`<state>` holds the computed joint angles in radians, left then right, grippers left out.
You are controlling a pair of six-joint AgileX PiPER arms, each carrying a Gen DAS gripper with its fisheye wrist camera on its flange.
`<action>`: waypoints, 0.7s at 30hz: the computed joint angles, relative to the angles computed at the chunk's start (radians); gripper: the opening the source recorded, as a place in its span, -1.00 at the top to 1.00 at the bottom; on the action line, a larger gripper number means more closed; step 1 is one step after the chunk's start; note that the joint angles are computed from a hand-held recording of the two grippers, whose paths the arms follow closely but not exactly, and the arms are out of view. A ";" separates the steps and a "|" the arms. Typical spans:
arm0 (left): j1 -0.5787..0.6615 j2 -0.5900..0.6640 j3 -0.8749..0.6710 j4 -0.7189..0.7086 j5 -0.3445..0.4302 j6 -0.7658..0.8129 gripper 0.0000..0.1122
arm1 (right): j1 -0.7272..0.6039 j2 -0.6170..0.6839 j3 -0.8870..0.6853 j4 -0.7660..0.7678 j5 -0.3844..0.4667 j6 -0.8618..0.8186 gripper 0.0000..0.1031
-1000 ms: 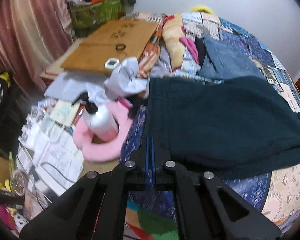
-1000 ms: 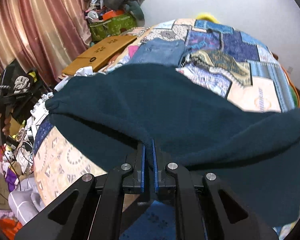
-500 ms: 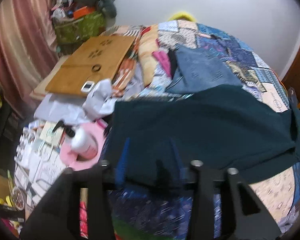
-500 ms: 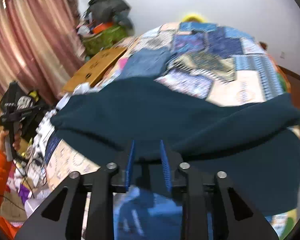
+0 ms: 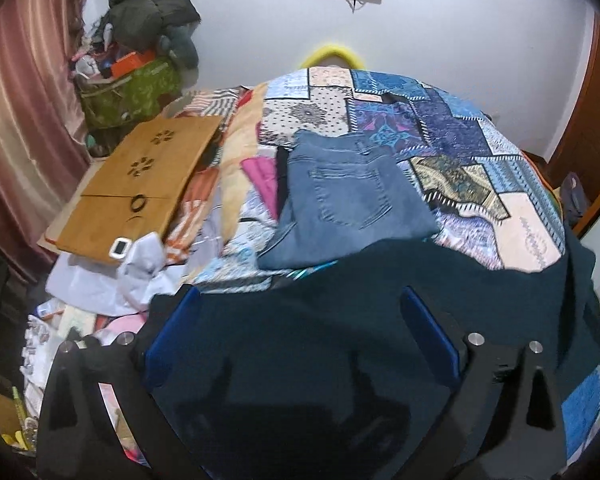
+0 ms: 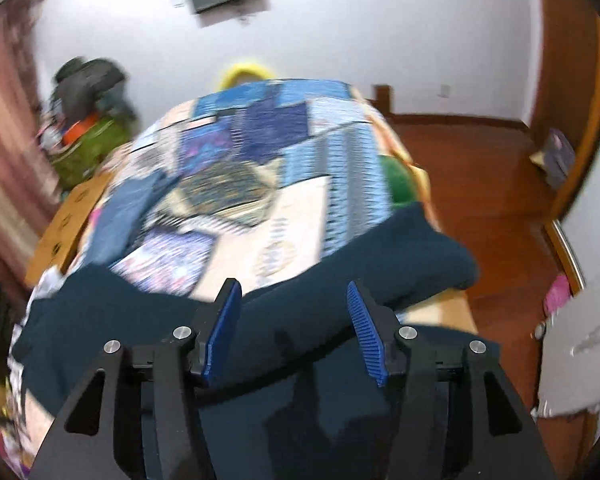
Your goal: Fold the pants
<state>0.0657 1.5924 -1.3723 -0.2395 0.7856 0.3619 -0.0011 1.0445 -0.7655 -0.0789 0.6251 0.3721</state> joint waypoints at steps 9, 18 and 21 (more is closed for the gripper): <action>-0.157 0.195 -0.168 0.171 0.005 -0.167 -0.79 | -0.308 0.341 -0.160 0.324 -0.063 -0.379 0.01; -0.245 0.305 -0.211 0.203 0.043 -0.167 -0.79 | -0.349 0.640 -0.321 0.258 -0.051 -0.334 0.17; -0.271 0.308 -0.200 0.222 0.041 -0.172 -0.79 | -0.365 0.633 -0.277 0.310 -0.098 -0.394 0.54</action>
<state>-0.2058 1.8999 -1.5721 -0.0176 0.8263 0.1904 -0.3660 1.6774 -1.0425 0.2316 0.5266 -0.0215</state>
